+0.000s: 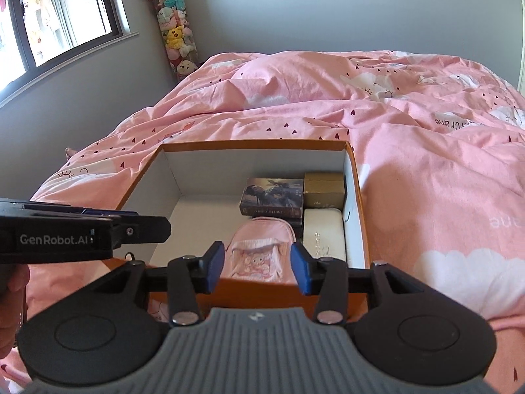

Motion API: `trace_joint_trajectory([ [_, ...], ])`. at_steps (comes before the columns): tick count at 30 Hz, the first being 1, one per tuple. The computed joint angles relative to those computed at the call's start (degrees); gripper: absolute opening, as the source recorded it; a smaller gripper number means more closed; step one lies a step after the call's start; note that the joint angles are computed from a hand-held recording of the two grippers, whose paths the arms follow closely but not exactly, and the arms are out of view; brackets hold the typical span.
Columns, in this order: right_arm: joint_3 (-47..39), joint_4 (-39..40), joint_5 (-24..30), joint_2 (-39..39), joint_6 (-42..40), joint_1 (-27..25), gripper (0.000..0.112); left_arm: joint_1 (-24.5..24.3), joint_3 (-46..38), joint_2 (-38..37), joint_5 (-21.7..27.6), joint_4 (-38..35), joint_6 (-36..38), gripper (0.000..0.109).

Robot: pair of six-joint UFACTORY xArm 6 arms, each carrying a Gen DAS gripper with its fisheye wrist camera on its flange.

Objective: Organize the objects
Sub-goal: 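Open the left gripper to release the brown box and withdraw both grippers, then grasp the white plush keychain with the left gripper while the right grasps the brown plush dog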

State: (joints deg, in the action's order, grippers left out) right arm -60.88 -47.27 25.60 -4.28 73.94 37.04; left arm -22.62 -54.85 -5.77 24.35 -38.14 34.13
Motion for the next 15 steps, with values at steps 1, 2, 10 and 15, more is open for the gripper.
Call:
trace_joint_trajectory([
  [1,1.1,-0.3,0.8,-0.9,0.9,0.7,0.049,0.2,1.2,-1.0,0.7,-0.8,1.4,0.043],
  [2,2.0,-0.2,1.6,-1.6,1.5,1.4,0.050,0.4,2.2,-1.8,1.4,-0.9,2.1,0.043],
  [10,8.3,6.8,6.1,-6.2,2.8,5.1,0.054,3.8,8.1,-6.0,9.1,-3.4,2.9,0.043],
  [15,10.5,10.7,7.9,-8.3,1.9,6.8,0.054,5.8,10.1,-7.8,13.2,-4.1,3.7,0.043],
])
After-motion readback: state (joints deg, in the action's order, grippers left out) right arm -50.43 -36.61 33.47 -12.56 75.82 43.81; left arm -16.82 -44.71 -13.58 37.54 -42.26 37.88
